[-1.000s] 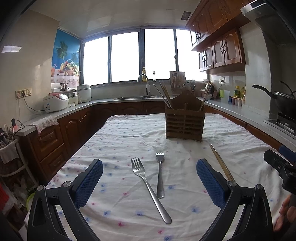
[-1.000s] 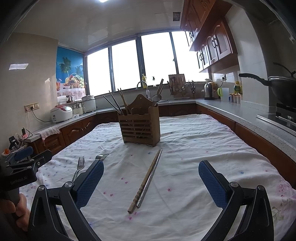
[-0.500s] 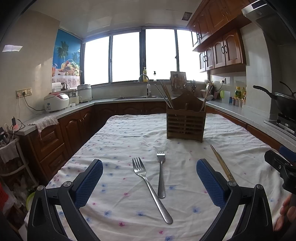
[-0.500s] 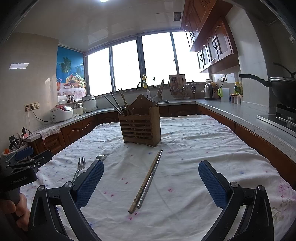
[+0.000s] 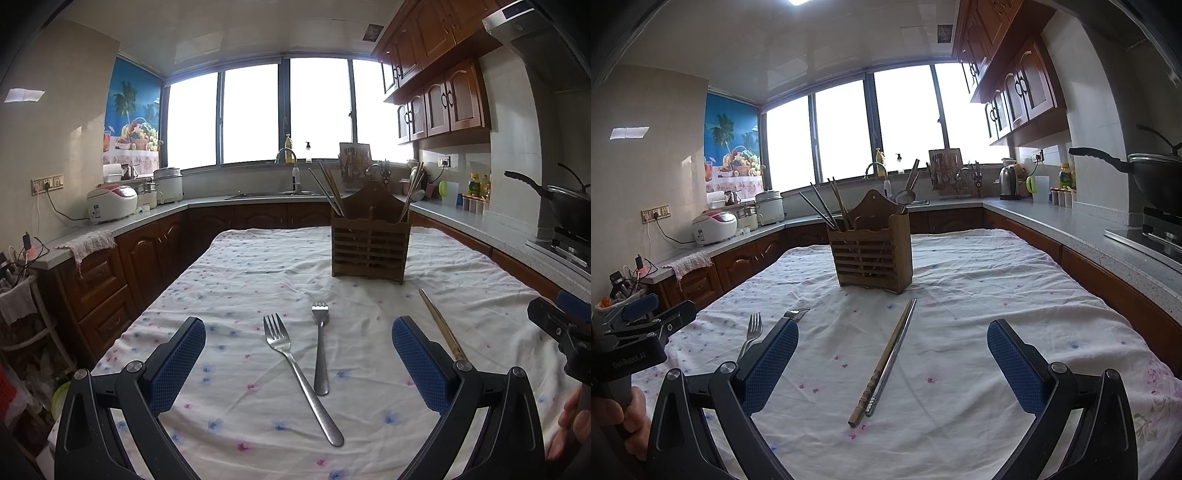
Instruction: Organize utensils
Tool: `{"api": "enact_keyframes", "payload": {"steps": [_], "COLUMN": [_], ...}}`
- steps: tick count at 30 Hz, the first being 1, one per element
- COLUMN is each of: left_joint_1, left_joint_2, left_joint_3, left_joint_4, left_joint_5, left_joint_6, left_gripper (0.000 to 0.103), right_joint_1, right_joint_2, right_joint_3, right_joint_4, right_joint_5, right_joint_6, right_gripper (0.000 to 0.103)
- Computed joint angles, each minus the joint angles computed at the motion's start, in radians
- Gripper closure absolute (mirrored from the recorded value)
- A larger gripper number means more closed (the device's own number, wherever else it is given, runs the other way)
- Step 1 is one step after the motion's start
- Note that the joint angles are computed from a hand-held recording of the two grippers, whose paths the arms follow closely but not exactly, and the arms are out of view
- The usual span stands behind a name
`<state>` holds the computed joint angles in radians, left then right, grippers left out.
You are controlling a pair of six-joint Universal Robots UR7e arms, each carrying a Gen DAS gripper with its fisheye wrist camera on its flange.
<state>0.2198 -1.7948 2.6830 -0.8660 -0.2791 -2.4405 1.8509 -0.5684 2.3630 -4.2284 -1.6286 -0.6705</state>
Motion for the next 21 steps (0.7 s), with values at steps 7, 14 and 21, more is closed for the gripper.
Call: {"api": "enact_keyframes", "payload": {"steps": [7, 14, 21], "left_joint_1": [0.0, 0.002, 0.019], "left_joint_2": [0.001, -0.003, -0.02], "left_joint_3": [0.0, 0.0, 0.0], "left_joint_4": [-0.002, -0.009, -0.025], "left_joint_5": [-0.001, 0.001, 0.019], "left_joint_6": [0.0, 0.009, 0.042], "left_gripper": [0.001, 0.001, 0.001], "right_joint_1": [0.002, 0.014, 0.014], "right_joint_2": [-0.002, -0.005, -0.008], "right_joint_3": [0.0, -0.006, -0.007], "right_joint_4": [0.005, 0.017, 0.023], "right_joint_5": [0.0, -0.003, -0.002], "right_joint_6": [0.005, 0.013, 0.017], "right_gripper": [0.0, 0.0, 0.0]}}
